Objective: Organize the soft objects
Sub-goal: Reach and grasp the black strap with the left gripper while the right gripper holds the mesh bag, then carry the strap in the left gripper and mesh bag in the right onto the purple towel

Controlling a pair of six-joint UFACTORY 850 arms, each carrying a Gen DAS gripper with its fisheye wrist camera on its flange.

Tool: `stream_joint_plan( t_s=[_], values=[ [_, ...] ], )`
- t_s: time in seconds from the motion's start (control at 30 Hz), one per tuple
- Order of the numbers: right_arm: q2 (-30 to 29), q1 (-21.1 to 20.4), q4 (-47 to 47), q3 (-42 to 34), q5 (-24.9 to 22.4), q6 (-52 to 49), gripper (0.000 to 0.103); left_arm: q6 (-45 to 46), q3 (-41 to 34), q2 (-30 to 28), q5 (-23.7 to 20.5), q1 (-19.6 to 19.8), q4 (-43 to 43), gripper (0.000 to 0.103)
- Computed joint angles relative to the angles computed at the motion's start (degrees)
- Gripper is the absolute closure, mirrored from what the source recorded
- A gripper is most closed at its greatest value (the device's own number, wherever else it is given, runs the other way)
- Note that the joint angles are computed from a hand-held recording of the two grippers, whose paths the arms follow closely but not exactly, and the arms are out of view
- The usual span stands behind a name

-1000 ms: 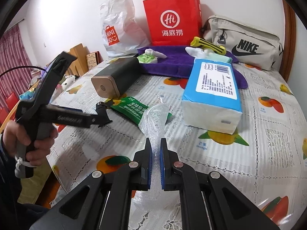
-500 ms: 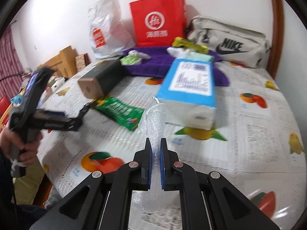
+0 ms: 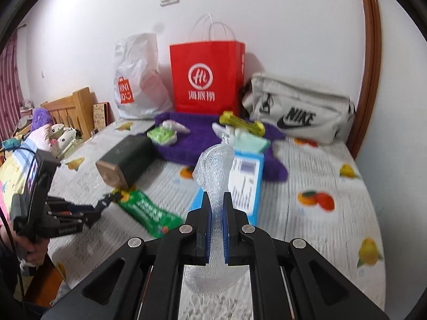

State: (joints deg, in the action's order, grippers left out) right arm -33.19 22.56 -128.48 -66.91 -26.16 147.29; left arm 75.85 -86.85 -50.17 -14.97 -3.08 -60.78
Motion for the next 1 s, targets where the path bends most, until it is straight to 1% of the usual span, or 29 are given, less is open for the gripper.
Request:
stream_joint_plan(
  t_s=[0.1,0.13,0.17,0.27,0.33,0.53,0.6,0.67,0.73,0.83,1.0],
  values=[
    [-0.4,-0.3,-0.8,-1.8,0.5,-0.6,0.096,5.8,0.4,-0.1,2.1,-0.5,-5.1,0.078],
    [-0.6,-0.5,-1.4,-2.4,0.8,-0.4,0.096,8.5,0.5,-0.1,2.6,-0.6,-7.1,0.079],
    [-0.7,-0.5,-1.4,-2.7,1.1,-0.7,0.096,9.0,0.2,-0.3,2.6,-0.6,-7.1,0.083],
    [-1.3,-0.7,-0.5,-4.4,1.6,-2.1,0.096,1.6,-2.6,-1.6,-2.9,0.9,-1.7,0.084],
    [-1.6,-0.8,-0.1,-5.4,2.3,-2.7,0.096,-2.1,-3.4,-1.7,-4.6,1.5,0.8,0.084],
    [-2.5,-1.3,3.7,-7.9,4.1,-6.2,0.096,-0.5,-1.9,0.8,-4.9,2.3,-1.1,0.084],
    [-2.8,-1.5,4.3,-8.5,4.6,-6.7,0.097,-1.1,-1.8,1.4,-5.2,2.5,-0.2,0.084],
    [-3.1,-1.8,4.8,-9.3,5.0,-7.0,0.097,0.0,-1.6,2.2,-5.8,2.9,-1.5,0.084],
    [-3.4,-2.1,5.3,-9.9,5.4,-7.1,0.097,1.0,-1.4,2.9,-5.4,3.1,-2.8,0.084],
    [-4.0,-2.6,6.4,-11.3,6.3,-8.2,0.097,2.6,-2.1,3.6,-6.0,3.4,-5.1,0.084],
    [-4.9,-3.3,7.1,-13.7,7.4,-9.8,0.097,2.7,-5.1,3.3,-5.6,3.0,-5.7,0.084]
  ],
)
